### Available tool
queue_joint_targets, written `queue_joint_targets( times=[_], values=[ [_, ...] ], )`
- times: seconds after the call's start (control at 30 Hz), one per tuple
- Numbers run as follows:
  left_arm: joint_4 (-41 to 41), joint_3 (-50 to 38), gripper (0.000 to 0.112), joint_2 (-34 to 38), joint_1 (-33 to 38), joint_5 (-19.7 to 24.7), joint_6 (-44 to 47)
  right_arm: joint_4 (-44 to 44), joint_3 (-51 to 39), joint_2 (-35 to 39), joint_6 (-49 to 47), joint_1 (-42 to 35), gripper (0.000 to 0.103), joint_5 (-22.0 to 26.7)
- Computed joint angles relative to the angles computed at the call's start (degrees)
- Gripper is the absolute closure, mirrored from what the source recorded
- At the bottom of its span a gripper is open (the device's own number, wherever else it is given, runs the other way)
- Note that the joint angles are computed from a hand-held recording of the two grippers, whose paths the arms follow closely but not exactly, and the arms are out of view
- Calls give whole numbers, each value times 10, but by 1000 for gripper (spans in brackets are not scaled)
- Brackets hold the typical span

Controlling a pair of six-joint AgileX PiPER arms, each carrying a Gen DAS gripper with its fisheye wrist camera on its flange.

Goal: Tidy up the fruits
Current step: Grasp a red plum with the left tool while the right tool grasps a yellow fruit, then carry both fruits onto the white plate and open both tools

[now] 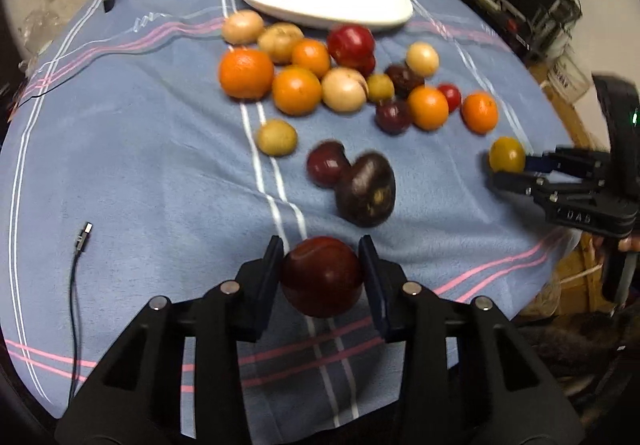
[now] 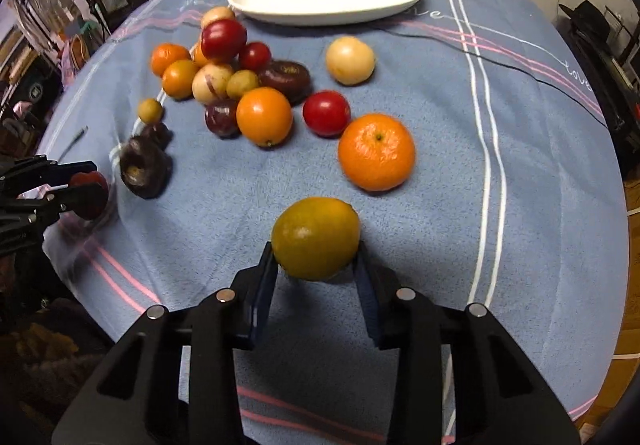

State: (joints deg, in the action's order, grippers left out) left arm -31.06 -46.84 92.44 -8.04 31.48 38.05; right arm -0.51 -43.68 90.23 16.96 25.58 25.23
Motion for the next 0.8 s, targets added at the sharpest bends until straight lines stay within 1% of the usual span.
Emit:
queue_joint_targets(
  times=[0.1,0.17,0.23,0.3,0.37,0.43,0.57,0.67,0.7,0.77,0.8],
  values=[
    [-16,-18,73,-12,24,24,8,12,-7,-19,-7,-9,65,7],
    [-24,-46,73,-10,35,39,6,-4,-17,-30,6,-9,65,10],
    [-39,-82,73,0,45,56,9,1,-36,-38,-5,-17,65,13],
    [-28,-142,73,21,40,67,-13,-3,-71,-38,-18,-27,65,25],
    [-7,-184,73,36,21,58,-40,9,-114,-21,-46,-44,65,31],
    [21,-256,73,65,4,62,-71,-13,-169,1,-47,-52,65,40],
    [82,-393,73,133,-24,79,-143,-10,-278,59,-87,-76,65,58],
    [133,-512,73,207,-42,106,-206,14,-349,100,-117,-91,65,72],
    [160,-564,73,240,-50,123,-236,29,-379,121,-134,-98,65,81],
    [186,-635,73,288,-57,149,-265,37,-421,151,-146,-107,65,90],
    [200,-673,73,315,-60,161,-280,47,-456,176,-158,-113,65,104]
  ],
)
